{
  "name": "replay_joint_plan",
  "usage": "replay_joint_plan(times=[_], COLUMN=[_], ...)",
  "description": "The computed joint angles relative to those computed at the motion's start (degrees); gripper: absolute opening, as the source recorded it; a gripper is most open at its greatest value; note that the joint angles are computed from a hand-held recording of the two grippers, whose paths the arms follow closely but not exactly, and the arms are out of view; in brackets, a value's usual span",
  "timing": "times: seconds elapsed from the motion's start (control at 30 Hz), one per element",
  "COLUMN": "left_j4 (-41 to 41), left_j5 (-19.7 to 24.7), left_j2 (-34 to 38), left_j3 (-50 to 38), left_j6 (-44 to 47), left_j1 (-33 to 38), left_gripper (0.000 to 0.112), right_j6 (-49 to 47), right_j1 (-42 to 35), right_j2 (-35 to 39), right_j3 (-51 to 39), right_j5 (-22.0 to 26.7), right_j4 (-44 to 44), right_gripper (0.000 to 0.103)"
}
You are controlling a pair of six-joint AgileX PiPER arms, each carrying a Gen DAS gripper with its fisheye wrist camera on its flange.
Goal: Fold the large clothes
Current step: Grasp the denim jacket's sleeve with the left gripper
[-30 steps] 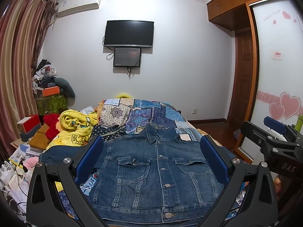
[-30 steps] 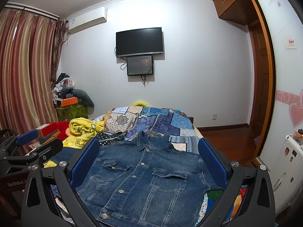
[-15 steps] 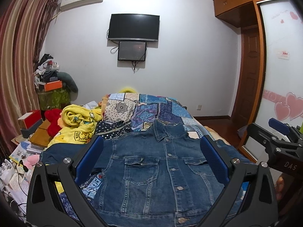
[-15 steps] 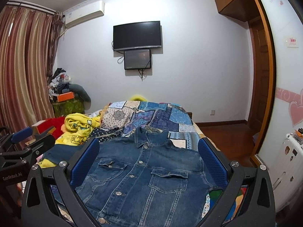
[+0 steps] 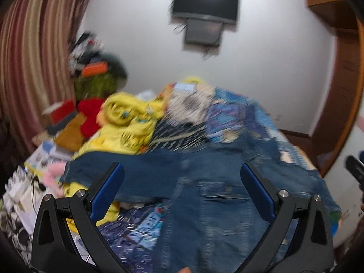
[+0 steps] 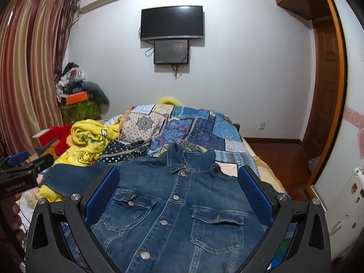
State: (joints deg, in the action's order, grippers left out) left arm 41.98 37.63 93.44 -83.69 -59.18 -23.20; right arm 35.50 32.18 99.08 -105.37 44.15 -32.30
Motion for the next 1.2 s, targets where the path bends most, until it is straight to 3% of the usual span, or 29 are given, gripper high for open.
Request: replay_joint_plan(times=[0.17,0.43,0.73,0.8,0.93,1.2], left_j4=[-23.8,-49.0,-86.3,-93.2,-94.6,-79.1], left_j5=[-5.6,-9.0,3.9,5.4,7.5,11.6], left_j2=[5.8,16.0,31.0,33.2,37.3,42.6], left_j3=[-1.1,-1.4,-8.7,-9.1,-13.5,-26.8], left_j6=[20.8,39.6,66.5,70.8,69.4,56.9], left_j1=[13.5,30.3,45.1,47.1,48.1,46.1], left_gripper=[0.103,0.103,0.102,0.095,0.084,0.049], right_j6=[-5.4,-11.7,-13.2,-13.2,-13.7,-14.1], right_j1=[-1.6,-3.8,-6.5,-6.8,-7.2,-7.9], right_j2=[7.0,18.1,25.3,26.1,27.9,27.4], right_j3=[-8.0,-20.5,-29.3,-30.6,-33.5,-33.3], right_j5=[3.1,11.3,19.3,20.3,22.8,22.5], right_j4=[4.6,10.6,16.0,16.4,17.2,18.7], right_gripper=[0.103,0.103,0.103,0.103,0.103,0.103])
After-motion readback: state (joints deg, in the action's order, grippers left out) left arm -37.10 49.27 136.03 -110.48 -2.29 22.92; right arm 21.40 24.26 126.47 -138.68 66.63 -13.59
